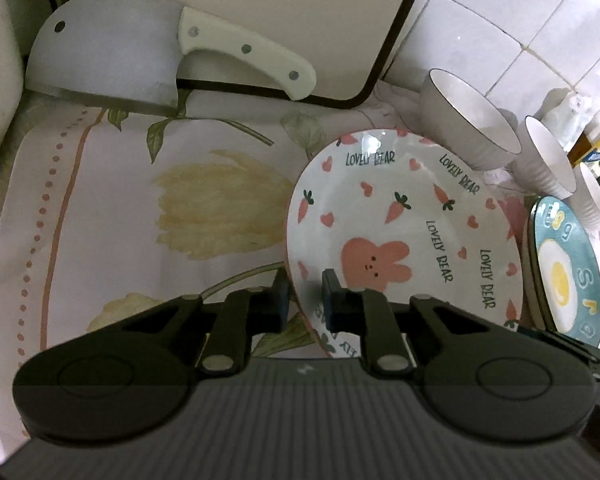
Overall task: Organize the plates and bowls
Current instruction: 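Lift the bunny plate and carry it toward the egg plate stack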
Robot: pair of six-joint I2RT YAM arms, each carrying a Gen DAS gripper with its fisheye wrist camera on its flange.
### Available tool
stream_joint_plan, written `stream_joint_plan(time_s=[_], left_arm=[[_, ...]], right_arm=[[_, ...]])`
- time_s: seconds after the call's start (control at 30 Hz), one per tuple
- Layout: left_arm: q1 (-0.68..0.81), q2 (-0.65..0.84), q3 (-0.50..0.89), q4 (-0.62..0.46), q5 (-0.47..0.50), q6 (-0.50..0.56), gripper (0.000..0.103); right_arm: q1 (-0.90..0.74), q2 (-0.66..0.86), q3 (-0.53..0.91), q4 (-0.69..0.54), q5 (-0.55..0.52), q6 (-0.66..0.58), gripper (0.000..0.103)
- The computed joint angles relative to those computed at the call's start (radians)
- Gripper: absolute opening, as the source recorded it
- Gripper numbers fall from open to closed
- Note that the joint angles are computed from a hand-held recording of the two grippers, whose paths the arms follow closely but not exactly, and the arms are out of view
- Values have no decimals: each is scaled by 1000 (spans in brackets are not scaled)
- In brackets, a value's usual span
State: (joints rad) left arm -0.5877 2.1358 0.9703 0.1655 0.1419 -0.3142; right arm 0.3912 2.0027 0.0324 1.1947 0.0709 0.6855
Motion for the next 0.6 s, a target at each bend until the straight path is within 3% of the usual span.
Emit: stream_joint_plan(time_s=[0.07,0.13,0.27,0.33,0.6], left_arm=[[-2,-2,-18,28,-3,0,15],[-5,-3,-36,60,-8,4,16],[-1,11,-30,67,9,-29,17],[-7,11,-17,43,0,-35,18],[-21,-10,41,-82,-32,-34,18]], right_arm=[[-5,41,-3,51,7,15,46],[-11,27,0,23,14,46,40],[-17,-128,49,-232,10,57,38],[-15,-181,72,-337,21,58,31],[-88,-360,108,-592,-81,43,26]])
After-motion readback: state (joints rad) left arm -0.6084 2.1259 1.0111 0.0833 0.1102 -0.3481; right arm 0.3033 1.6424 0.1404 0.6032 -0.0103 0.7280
